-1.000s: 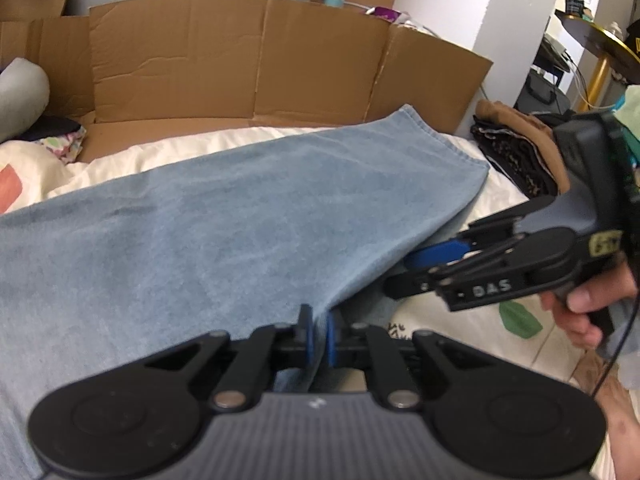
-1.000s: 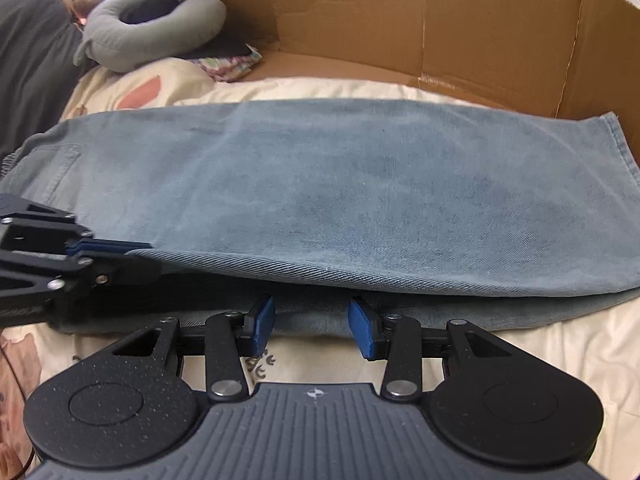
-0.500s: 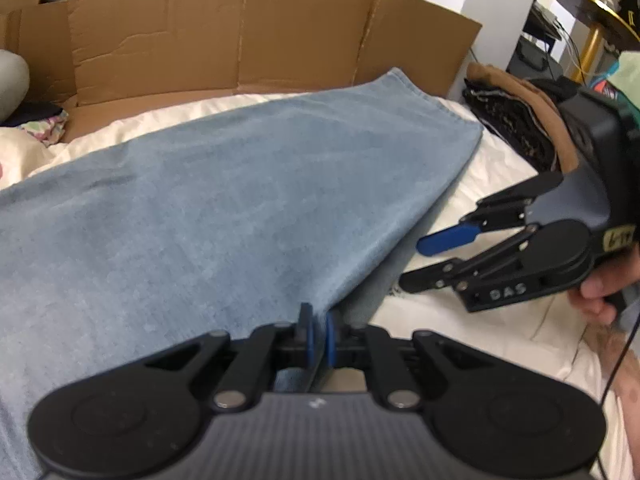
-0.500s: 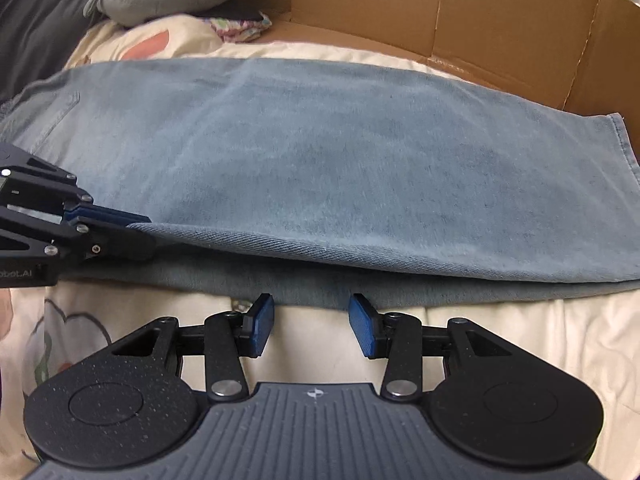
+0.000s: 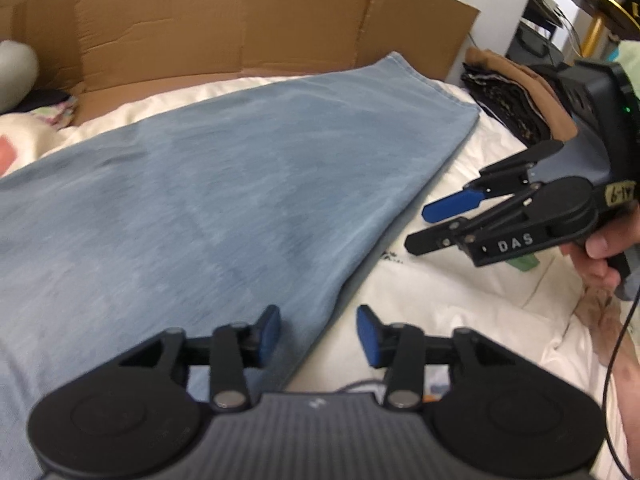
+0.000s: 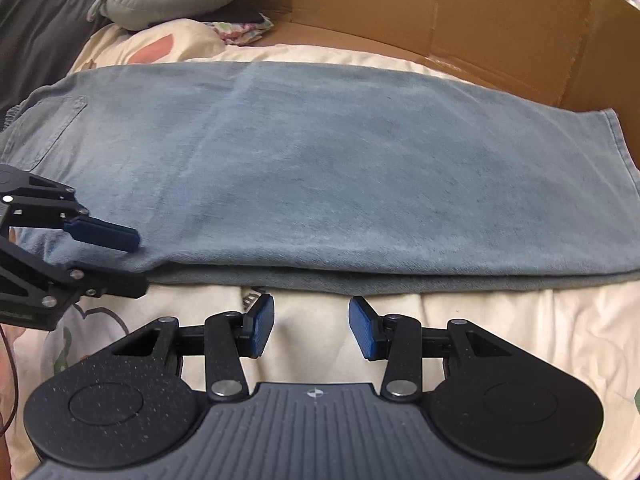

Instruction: Fold clothes

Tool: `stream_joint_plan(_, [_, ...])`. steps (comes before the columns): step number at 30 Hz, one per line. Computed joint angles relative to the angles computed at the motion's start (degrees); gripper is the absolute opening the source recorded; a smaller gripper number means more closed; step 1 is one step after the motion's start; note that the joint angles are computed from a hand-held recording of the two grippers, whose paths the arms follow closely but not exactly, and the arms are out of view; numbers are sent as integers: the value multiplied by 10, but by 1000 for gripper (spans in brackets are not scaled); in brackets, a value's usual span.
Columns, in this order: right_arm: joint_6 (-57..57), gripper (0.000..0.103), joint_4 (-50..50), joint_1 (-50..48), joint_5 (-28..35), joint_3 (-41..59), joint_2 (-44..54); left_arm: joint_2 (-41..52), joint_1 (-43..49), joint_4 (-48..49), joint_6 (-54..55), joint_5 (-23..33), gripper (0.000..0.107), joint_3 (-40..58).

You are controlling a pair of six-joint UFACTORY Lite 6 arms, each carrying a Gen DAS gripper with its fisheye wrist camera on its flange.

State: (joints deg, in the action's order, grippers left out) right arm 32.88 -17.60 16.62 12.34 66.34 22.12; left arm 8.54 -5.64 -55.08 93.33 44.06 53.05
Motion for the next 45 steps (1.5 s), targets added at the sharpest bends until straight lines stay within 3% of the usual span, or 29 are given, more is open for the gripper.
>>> stream_joint_plan(2, [-13, 48, 14, 2, -1, 6, 3, -19, 14, 7, -6, -2, 57, -13])
stream_joint_plan(5, [-26, 48, 27, 8, 1, 15, 6, -31, 39, 25, -15, -3, 58, -18])
stream_joint_plan(13, [-53, 48, 43, 17, -2, 28, 6, -63, 110, 52, -33, 0, 58, -36])
stream_joint_plan(29, [-216, 48, 190, 26, -4, 88, 63, -121, 256, 63, 3, 22, 62, -88])
stream_joint_plan(39, [-210, 48, 178, 22, -6, 68, 55, -115, 309, 97, -36, 19, 62, -103])
stream_joint_plan(45, [-218, 48, 182, 24, -6, 70, 61, -114, 276, 58, -22, -38, 63, -133])
